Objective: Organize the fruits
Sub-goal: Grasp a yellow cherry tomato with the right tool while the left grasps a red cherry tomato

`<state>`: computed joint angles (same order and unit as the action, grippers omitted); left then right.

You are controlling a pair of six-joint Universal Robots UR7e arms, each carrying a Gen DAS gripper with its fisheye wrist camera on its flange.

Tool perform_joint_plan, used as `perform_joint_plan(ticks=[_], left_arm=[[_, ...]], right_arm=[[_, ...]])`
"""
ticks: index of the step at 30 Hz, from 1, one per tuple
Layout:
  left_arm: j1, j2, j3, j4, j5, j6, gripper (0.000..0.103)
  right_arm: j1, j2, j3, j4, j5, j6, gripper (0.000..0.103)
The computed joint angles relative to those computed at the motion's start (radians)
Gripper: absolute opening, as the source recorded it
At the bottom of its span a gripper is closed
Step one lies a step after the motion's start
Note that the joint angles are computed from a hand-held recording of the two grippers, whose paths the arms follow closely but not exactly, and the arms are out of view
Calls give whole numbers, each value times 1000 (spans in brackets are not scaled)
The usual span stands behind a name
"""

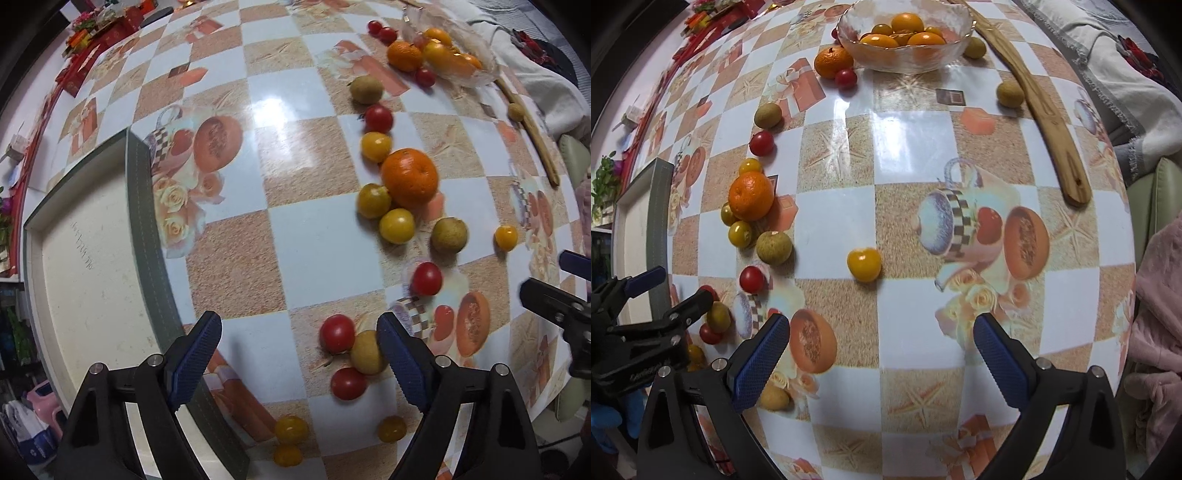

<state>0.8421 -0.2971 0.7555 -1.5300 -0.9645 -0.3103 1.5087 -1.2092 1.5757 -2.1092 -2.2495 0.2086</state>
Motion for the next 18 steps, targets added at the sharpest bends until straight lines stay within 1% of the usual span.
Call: perform_joint_plan(ticks=[1, 2, 3, 5, 9, 11, 13, 15, 17, 18], left_arm=[[-5, -8, 21, -30, -2, 22, 88], [-8, -11, 32, -44, -3, 38, 88], [-13, -13, 45, -58, -3, 55, 88], [-21, -13, 63, -75, -3, 79, 88], [-28, -11, 88, -97, -10, 83, 88], [-31, -10, 95, -105, -17, 76, 88], [-43, 23, 74, -113, -20, 69, 88], [-48, 32, 75, -126, -19, 73, 88], [-64, 44, 80, -139, -25, 60, 88], [-67, 57, 68, -139, -24, 56, 88]], right_arm=[[-3, 5, -3, -3, 3, -9, 99], [-6, 11, -7, -2, 4, -15, 95], [-9, 19, -14, -1, 6, -19, 90], [-16, 36, -27, 5, 19, -25, 83], [-27, 63, -44, -11, 37, -53, 70], [-23, 75, -51, -33, 27, -78, 68], [-19, 91, -63, -44, 15, -93, 62], [-17, 99, -69, -58, 13, -110, 46], [-16, 109, -83, -55, 5, -120, 38], [-18, 111, -87, -55, 12, -124, 35]])
